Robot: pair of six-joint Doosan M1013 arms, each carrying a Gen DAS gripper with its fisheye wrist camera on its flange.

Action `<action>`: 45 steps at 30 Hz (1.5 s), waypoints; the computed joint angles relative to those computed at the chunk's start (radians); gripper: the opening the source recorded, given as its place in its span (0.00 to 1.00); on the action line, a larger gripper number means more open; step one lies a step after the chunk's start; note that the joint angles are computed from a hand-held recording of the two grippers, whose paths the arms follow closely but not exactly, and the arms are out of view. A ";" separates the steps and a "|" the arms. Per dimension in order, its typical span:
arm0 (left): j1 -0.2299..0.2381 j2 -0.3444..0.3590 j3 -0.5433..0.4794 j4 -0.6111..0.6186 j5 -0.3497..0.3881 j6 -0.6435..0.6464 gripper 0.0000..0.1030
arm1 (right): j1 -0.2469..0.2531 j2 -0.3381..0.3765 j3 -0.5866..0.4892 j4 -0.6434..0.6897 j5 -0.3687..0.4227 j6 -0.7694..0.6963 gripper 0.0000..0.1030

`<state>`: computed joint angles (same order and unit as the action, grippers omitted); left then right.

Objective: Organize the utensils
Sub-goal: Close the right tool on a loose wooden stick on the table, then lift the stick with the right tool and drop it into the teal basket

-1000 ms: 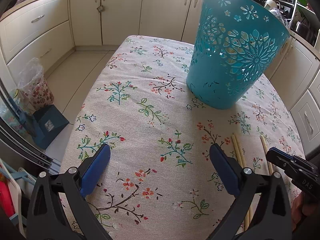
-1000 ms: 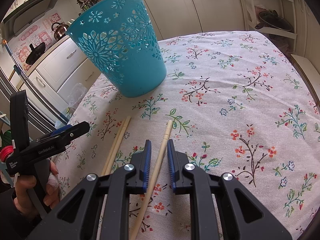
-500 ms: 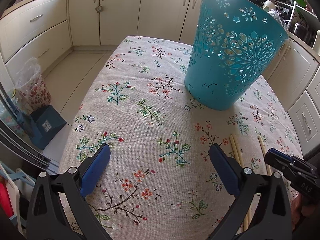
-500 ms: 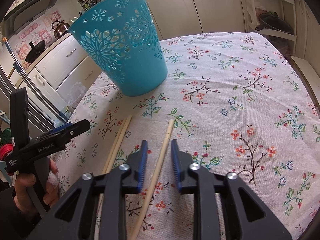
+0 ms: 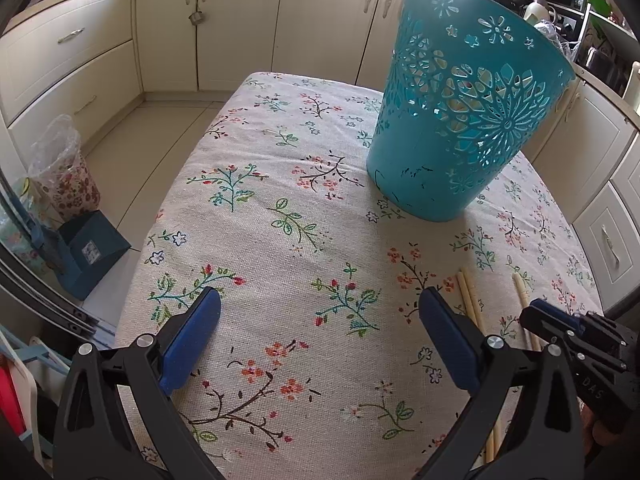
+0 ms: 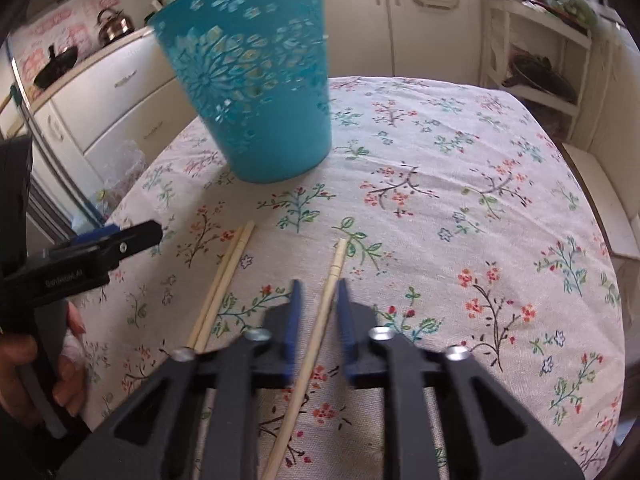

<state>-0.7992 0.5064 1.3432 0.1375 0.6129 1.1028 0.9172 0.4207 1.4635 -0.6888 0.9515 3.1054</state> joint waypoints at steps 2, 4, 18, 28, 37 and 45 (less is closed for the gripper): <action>0.000 0.001 -0.001 -0.001 -0.001 0.000 0.93 | 0.002 0.003 -0.004 0.005 0.001 -0.045 0.08; 0.000 0.001 -0.001 -0.002 0.000 0.001 0.93 | 0.000 0.000 -0.003 0.016 -0.002 -0.059 0.08; 0.002 0.000 0.001 -0.013 -0.006 0.009 0.93 | 0.004 -0.083 0.095 -0.043 -0.203 0.069 0.06; 0.003 -0.001 0.002 -0.013 -0.006 0.010 0.93 | -0.009 -0.166 0.128 -0.512 -0.376 0.525 0.06; 0.005 -0.001 0.004 -0.025 -0.012 0.019 0.93 | -0.056 -0.107 -0.007 -0.855 -0.237 0.741 0.06; 0.010 -0.003 0.008 -0.061 -0.025 0.051 0.93 | -0.096 -0.025 -0.090 -0.886 -0.071 0.767 0.06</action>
